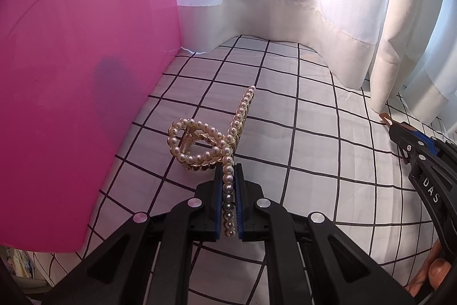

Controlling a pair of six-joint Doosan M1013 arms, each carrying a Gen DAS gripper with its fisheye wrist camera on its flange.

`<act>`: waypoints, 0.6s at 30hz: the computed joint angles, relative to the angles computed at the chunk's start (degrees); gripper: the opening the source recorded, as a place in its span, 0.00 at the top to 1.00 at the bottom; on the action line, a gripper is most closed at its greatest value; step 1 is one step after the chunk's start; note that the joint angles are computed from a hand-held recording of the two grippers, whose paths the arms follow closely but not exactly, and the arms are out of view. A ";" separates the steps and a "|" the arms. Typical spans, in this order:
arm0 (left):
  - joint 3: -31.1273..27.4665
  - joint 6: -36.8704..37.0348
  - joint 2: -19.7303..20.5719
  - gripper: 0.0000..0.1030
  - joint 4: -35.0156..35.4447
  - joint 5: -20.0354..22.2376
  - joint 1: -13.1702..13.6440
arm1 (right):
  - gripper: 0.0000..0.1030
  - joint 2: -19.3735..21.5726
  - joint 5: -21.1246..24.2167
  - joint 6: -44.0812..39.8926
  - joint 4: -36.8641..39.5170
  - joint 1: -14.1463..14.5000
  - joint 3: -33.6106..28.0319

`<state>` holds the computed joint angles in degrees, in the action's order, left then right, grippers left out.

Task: Organize jewelry
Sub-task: 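Carry the pearl clip with the left tool while the right tool carries the brown clip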

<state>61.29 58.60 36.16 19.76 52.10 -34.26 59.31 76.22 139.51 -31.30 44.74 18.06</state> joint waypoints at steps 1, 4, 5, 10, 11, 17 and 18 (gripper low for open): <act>-0.06 0.10 -0.02 0.92 -0.20 0.01 -0.08 | 0.88 -0.88 -0.88 0.24 -0.03 0.03 1.54; -0.27 0.06 -0.10 0.92 -0.19 0.19 -0.49 | 0.88 -3.74 -3.50 1.04 0.01 0.09 6.53; -0.28 -0.01 -0.18 0.92 -0.19 0.25 -0.64 | 0.88 -4.71 -4.26 1.33 0.05 0.11 8.12; -0.40 -0.17 -0.68 0.92 -0.13 0.58 -1.43 | 0.88 -7.88 -6.49 1.43 0.53 -0.05 12.83; -0.48 -0.34 -0.79 0.92 0.06 0.76 -1.65 | 0.88 -8.45 -6.85 1.38 0.66 -0.10 13.59; -0.91 -1.96 -1.80 0.92 1.13 1.44 -2.80 | 0.88 -11.66 -8.79 0.40 1.00 -0.16 17.72; -1.17 -2.17 -1.85 0.92 1.33 1.59 -2.95 | 0.88 -11.85 -8.97 0.09 1.00 -0.15 17.77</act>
